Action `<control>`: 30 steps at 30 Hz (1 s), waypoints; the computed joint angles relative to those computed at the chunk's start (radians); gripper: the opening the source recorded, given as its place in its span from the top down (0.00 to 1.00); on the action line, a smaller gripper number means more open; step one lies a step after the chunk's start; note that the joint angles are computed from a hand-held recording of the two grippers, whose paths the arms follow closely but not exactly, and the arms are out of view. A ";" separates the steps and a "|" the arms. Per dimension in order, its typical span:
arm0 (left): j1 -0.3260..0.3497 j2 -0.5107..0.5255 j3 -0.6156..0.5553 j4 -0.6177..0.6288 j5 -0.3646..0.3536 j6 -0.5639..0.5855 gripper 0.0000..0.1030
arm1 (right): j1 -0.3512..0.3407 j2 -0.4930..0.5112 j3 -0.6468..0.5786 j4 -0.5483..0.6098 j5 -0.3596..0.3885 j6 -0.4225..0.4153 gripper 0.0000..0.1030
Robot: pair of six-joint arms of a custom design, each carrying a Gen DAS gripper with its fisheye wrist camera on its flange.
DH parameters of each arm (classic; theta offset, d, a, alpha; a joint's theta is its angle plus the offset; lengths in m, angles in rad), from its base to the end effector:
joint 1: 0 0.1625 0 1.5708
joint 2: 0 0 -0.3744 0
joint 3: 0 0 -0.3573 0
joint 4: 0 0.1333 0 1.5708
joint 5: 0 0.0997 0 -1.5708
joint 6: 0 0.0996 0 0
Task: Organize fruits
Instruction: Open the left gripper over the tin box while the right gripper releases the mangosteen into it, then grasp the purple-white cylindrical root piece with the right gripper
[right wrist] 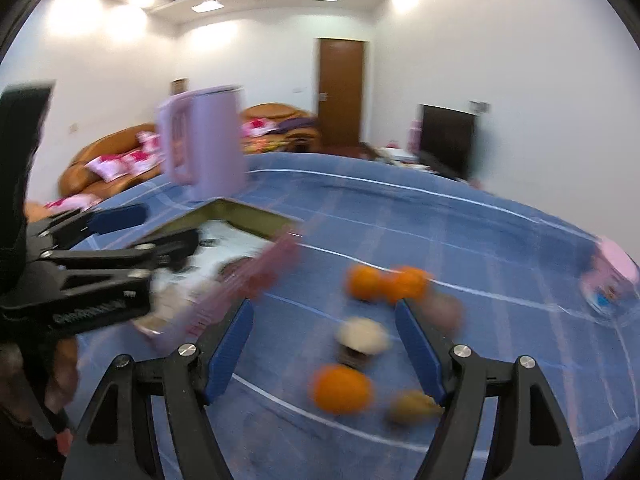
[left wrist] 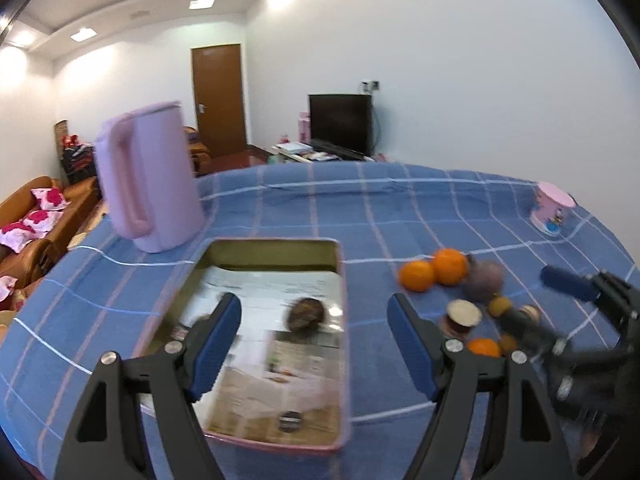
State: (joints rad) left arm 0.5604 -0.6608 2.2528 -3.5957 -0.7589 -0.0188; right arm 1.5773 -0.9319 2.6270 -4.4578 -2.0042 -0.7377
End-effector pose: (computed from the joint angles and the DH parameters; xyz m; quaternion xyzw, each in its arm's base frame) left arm -0.2357 -0.3906 0.0147 0.3523 0.8296 -0.3616 0.2386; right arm 0.0934 -0.2992 0.1677 0.1814 -0.7968 0.4483 0.3622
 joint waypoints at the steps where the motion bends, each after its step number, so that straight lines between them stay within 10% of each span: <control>1: -0.006 0.016 -0.010 0.015 -0.003 -0.011 0.24 | -0.025 -0.013 0.016 -0.034 -0.006 0.003 0.27; 8: -0.027 0.076 -0.042 0.097 -0.045 -0.074 0.24 | -0.190 -0.125 0.065 -0.027 0.036 0.078 0.27; 18: -0.038 0.113 -0.063 0.125 -0.068 -0.091 0.24 | -0.194 -0.156 0.040 0.142 0.033 0.113 0.29; 25: -0.044 0.109 -0.054 0.119 -0.083 -0.082 0.24 | -0.267 -0.287 0.033 0.431 0.092 0.216 0.55; 30: -0.052 0.113 -0.054 0.122 -0.096 -0.070 0.24 | -0.271 -0.281 0.046 0.408 0.107 0.199 0.65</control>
